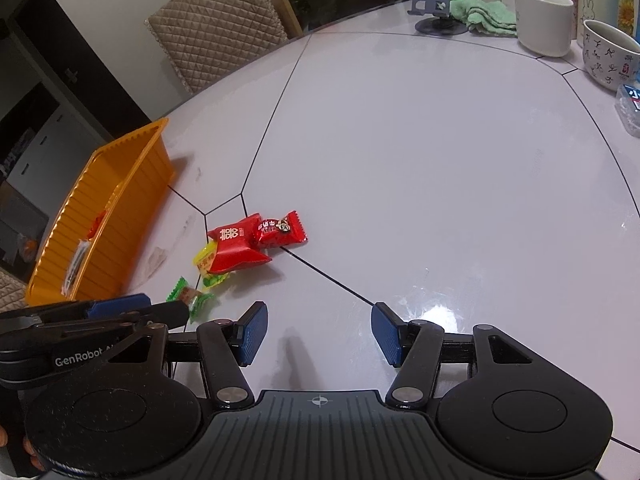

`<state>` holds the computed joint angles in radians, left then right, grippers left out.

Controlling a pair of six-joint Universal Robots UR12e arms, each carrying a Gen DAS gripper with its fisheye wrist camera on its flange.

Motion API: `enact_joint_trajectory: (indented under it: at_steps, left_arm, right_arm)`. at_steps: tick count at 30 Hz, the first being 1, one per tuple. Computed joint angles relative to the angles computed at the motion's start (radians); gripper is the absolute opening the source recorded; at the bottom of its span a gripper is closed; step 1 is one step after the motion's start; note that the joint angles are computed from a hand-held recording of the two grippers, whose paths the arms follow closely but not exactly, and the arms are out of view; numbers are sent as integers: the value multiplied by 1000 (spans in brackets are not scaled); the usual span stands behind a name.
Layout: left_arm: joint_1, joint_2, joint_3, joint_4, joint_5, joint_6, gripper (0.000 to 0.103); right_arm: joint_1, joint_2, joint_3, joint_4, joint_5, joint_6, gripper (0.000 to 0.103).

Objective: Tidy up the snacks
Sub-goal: 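Grasp the green-wrapped candy with the left gripper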

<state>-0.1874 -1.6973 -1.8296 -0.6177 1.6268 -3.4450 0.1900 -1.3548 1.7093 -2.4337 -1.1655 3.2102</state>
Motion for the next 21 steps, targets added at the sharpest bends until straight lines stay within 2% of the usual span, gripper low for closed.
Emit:
enact_joint_trajectory:
  at_steps: [4, 8, 15, 21]
  left_arm:
    - [-2, -19, 13, 1, -14, 78, 46]
    - [-9, -33, 21, -7, 14, 120, 43]
    - [-5, -29, 7, 14, -8, 135, 27]
    - [3, -19, 2, 5, -18, 110, 25]
  right_arm:
    - [-1, -4, 2, -1, -5, -1, 58]
    - [-2, -8, 5, -4, -7, 5, 58]
    - [-2, -11, 9, -4, -13, 7, 58]
    - [2, -11, 9, -15, -7, -9, 58]
